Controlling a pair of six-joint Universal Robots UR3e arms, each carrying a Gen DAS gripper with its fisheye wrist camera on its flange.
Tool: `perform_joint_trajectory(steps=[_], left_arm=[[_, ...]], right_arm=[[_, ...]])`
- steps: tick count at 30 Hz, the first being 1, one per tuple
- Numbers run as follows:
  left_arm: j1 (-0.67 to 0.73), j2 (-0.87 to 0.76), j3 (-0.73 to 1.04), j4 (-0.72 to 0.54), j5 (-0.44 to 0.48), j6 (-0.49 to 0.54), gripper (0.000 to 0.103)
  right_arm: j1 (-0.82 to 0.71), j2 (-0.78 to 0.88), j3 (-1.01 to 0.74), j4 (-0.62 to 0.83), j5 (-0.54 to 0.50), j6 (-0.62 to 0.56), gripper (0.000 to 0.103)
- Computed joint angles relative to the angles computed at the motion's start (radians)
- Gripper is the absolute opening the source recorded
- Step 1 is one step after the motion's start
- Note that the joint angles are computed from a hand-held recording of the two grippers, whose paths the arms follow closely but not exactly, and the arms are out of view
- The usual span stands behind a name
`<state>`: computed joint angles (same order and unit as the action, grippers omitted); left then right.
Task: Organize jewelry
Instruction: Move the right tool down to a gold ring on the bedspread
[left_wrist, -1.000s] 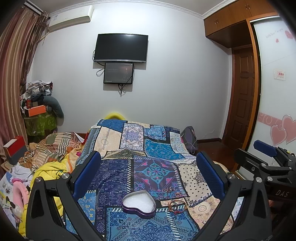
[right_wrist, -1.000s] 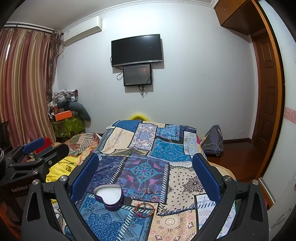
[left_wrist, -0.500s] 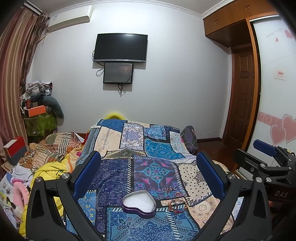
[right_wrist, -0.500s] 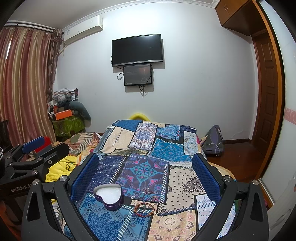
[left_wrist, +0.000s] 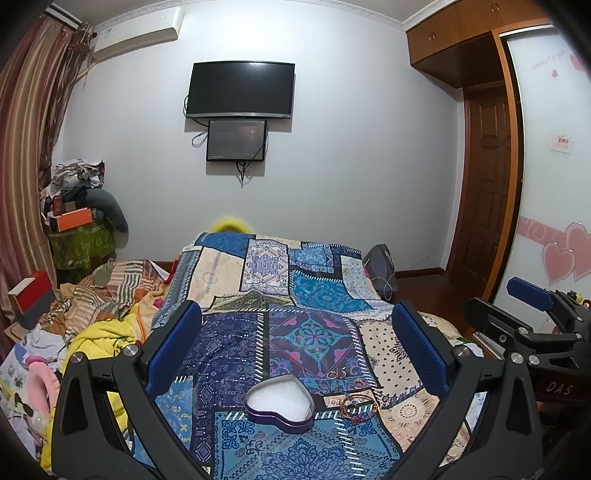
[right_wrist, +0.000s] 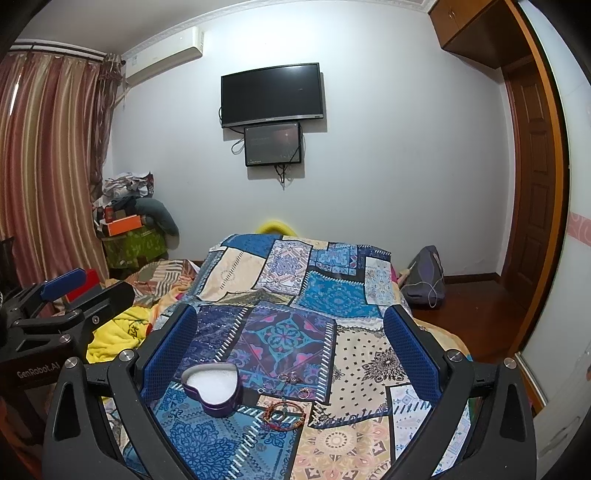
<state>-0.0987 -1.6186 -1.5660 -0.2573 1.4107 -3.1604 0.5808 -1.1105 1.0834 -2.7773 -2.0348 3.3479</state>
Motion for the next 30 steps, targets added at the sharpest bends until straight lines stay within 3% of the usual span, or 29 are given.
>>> perform_joint_trajectory(steps=[10, 18, 26, 30], left_arm=[[-0.006, -0.084, 0.065, -0.072, -0.014, 0.026, 0.103], [-0.073, -0.206, 0.156, -0.135, 0.073, 0.046, 0.103], [-0.107, -0.344, 0.279, -0.228, 0.025, 0.095, 0.103], [-0.129, -0.430, 0.386, -0.303, 0.005, 0.148, 0.099]], right_arm=[[-0.035, 0.020, 0.009, 0.048, 0.003, 0.000, 0.100], [-0.091, 0.014, 0.061, 0.142, 0.062, 0.043, 0.100], [-0.176, -0.041, 0.178, 0.165, 0.156, 0.072, 0.100], [-0.229, -0.078, 0.254, 0.161, 0.220, 0.070, 0.090]])
